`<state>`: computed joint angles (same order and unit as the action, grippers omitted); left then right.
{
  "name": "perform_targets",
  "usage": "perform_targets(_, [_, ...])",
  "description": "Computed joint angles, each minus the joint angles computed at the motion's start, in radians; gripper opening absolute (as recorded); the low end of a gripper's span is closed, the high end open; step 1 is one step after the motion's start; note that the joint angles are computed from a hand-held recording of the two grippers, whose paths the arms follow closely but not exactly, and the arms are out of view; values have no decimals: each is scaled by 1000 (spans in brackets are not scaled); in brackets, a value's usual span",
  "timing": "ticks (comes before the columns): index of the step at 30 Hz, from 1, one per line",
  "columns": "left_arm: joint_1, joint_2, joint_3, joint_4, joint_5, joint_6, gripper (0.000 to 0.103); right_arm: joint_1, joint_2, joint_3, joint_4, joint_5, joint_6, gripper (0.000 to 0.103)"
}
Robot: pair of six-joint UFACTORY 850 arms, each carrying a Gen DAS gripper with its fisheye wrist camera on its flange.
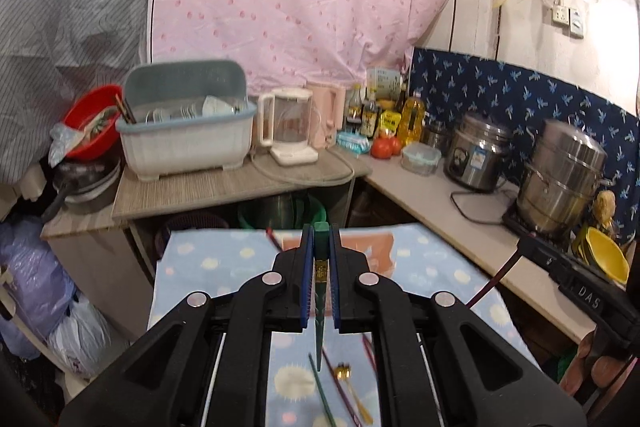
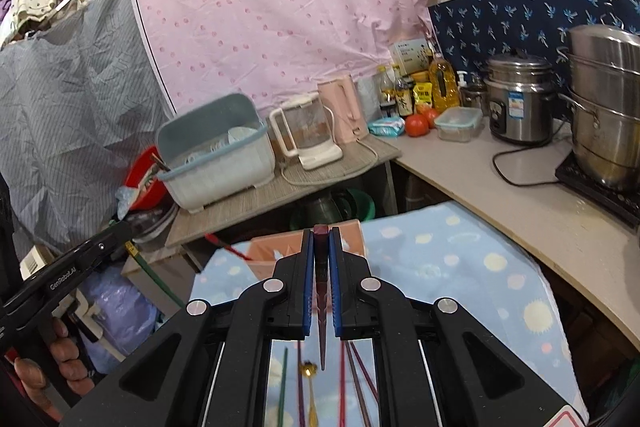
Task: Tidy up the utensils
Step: 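Lift both chopsticks and carry them above the pink holder with both tools, then open both tools to drop the chopsticks into the pink holder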
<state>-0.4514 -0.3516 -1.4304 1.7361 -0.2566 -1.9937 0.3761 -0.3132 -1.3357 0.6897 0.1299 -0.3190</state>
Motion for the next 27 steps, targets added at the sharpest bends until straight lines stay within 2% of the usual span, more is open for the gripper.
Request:
perform_targets(1, [3, -13, -27, -1, -2, 6, 7, -2, -17, -31, -7, -3, 4, 7])
perform_targets(8, [22, -113, -236, 19, -30, 18, 7, 2, -143, -252, 272, 28, -291, 7])
perform_targets(13, [39, -198, -362, -8, -38, 65, 7, 2, -239, -392, 332, 47, -339, 7])
perform_targets(17, [57, -260, -428, -110, -13, 149, 7, 3, -320, -493, 474, 47, -473, 7])
perform_targets(24, [76, -355, -499, -435, 10, 452, 7, 2, -439, -606, 1034, 20, -1030, 7])
perform_targets(27, [85, -373, -501, -561, 19, 557, 7, 1, -455, -600, 1190, 21, -1180, 7])
